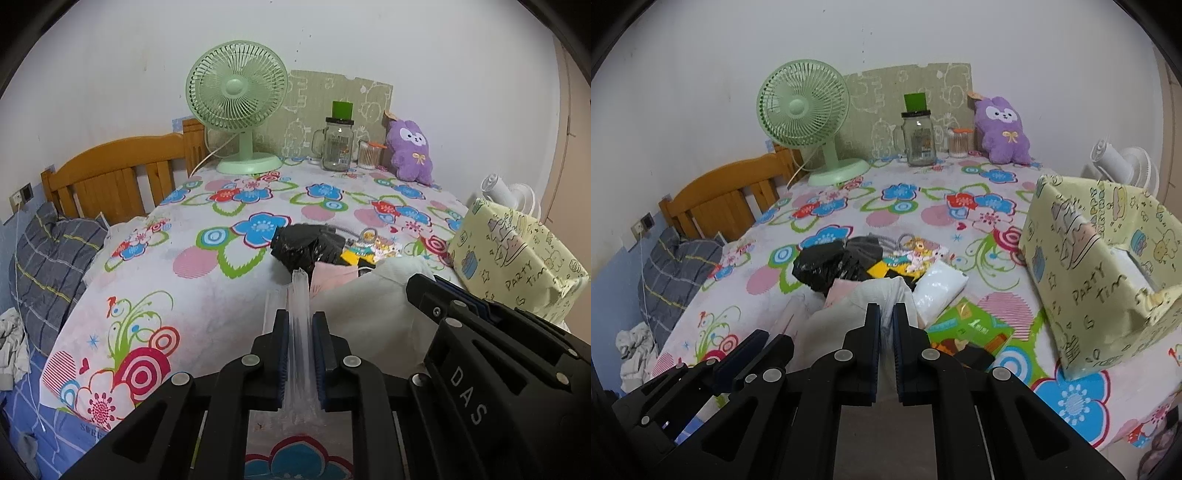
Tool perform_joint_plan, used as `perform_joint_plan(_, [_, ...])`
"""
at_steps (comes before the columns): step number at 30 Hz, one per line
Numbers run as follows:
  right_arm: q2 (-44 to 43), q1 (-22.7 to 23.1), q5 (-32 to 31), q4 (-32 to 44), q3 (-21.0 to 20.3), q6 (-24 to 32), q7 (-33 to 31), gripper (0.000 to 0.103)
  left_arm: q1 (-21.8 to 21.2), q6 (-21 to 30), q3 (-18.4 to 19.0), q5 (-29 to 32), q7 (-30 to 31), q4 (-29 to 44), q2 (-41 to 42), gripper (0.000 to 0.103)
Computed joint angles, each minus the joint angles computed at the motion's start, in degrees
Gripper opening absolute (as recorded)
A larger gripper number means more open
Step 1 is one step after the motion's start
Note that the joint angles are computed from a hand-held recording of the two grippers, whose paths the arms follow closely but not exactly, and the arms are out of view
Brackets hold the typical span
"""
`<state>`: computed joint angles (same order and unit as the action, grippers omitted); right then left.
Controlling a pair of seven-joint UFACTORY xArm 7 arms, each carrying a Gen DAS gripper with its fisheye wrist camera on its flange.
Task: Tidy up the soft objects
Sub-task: 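Close the left tool on the straw pack while the right tool closes on the foam block, then carry the straw pack with the left tool while the right tool carries the foam block to the box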
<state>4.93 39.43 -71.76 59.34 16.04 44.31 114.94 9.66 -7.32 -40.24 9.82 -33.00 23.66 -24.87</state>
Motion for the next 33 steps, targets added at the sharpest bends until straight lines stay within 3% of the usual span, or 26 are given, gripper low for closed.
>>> perform_joint_plan(11, [-4.30, -0.91, 1.67, -1.03, 1.39, 2.98, -1.83, 0.009, -3.25, 2.10, 2.60, 1.14, -1.07, 2.39, -1.55, 0.010])
perform_joint_plan(33, [-15.54, -7.58, 5.95, -4.28, 5.88, 6.19, -9.06, 0.009, -4.45, 5.38, 1.62, 6.14, -6.09, 10.56, -2.06, 0.010])
